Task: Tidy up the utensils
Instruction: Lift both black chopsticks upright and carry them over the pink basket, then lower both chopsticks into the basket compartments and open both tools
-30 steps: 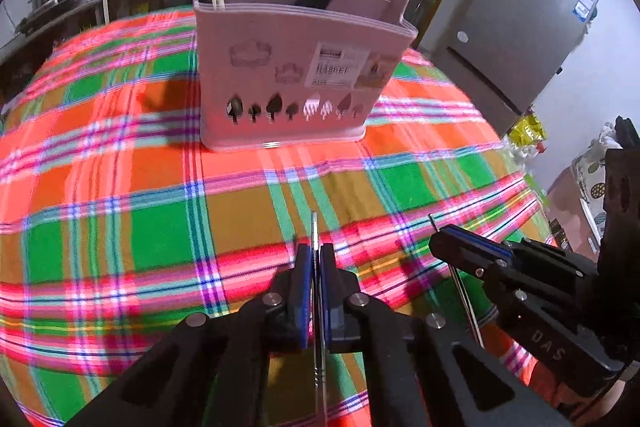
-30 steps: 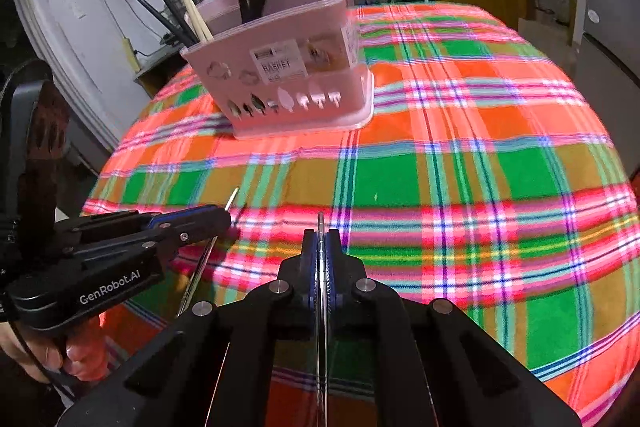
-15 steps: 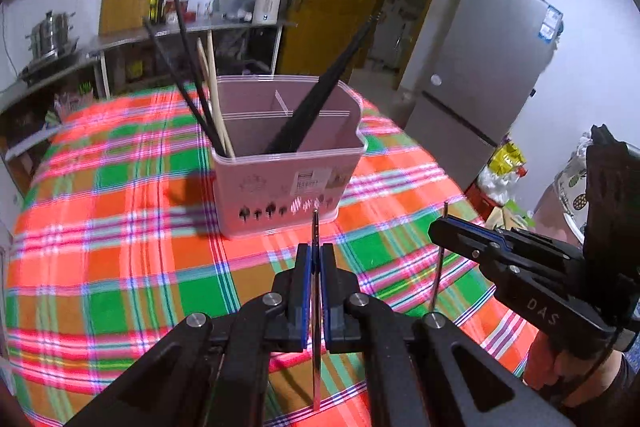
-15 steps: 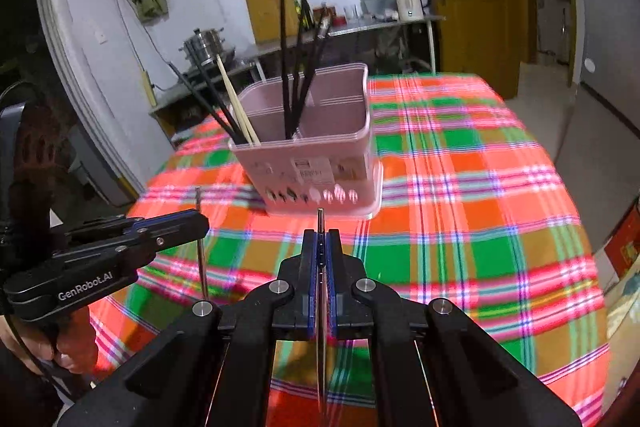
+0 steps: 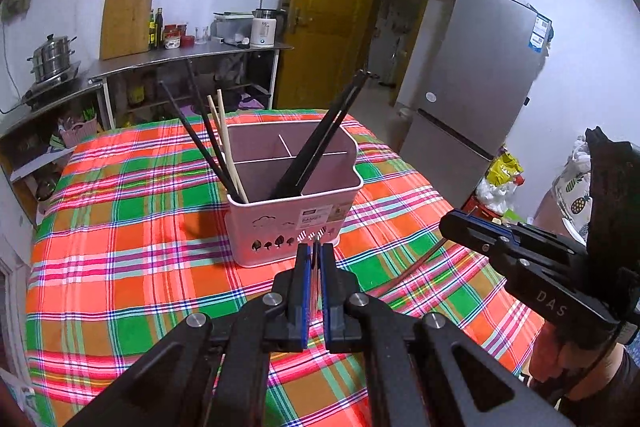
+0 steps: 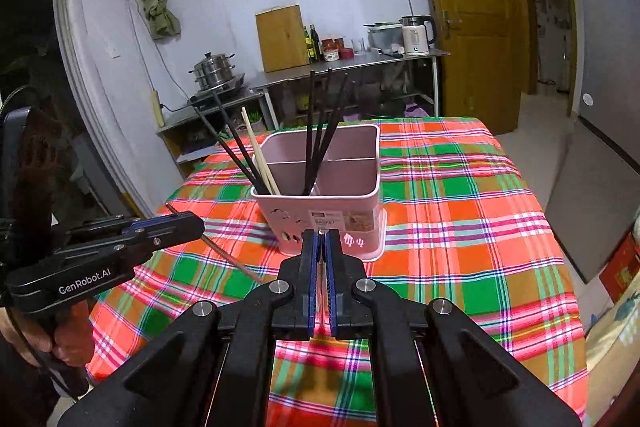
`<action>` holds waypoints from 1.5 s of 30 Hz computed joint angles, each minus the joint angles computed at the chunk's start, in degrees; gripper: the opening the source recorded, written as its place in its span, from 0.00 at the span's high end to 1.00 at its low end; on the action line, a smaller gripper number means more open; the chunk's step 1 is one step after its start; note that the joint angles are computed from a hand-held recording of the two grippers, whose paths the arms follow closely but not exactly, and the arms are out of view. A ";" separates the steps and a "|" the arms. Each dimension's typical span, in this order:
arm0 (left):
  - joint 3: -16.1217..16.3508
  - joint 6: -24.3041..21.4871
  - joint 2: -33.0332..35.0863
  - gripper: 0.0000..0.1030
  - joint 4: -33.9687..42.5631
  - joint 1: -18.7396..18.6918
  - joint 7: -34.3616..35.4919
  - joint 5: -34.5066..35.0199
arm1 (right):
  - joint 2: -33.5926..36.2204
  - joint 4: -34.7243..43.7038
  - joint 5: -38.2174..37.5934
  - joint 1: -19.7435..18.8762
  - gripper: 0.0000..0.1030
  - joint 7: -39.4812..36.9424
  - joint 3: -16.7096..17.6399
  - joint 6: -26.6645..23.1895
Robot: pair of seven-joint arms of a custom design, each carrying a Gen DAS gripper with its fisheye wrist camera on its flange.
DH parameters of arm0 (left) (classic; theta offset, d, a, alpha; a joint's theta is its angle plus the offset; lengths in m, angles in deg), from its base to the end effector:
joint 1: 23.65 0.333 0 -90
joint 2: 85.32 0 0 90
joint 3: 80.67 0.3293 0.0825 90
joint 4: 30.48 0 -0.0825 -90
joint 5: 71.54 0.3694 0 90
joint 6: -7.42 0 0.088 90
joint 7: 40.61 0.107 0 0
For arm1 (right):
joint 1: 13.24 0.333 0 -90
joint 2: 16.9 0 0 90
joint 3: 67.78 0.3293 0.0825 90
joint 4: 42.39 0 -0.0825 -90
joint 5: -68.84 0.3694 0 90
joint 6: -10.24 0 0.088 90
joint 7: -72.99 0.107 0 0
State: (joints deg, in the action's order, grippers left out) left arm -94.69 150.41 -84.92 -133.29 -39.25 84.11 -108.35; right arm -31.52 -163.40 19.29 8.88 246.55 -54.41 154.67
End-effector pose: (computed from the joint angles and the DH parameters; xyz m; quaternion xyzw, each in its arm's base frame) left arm 0.5227 -0.2926 0.6307 -0.3664 0.8314 -0.4136 0.0591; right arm 0.4045 0.3124 0.6099 -0.5369 0.7045 -0.2837 0.3674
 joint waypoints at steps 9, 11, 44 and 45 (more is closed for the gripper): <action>0.27 -1.24 -0.33 0.96 0.51 0.28 0.12 -0.09 | 0.27 0.51 -0.24 0.16 0.96 -0.68 0.07 -0.17; 0.37 -1.65 -0.30 0.96 0.81 0.41 0.12 -0.09 | 0.50 0.84 -0.28 0.22 0.96 -0.88 0.08 -0.29; 0.26 -7.97 20.83 0.96 38.83 -0.30 -13.41 11.14 | 12.35 21.56 -8.72 0.25 0.96 -4.49 -4.01 -0.55; 0.24 -8.10 21.74 0.96 39.72 -0.45 -13.80 11.57 | 12.75 21.70 -8.65 0.24 0.96 -4.43 -4.25 -0.36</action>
State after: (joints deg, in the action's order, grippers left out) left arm -94.46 142.32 -63.18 -93.57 -39.70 70.31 -96.78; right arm -18.77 -141.70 10.64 9.13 242.12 -58.65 154.31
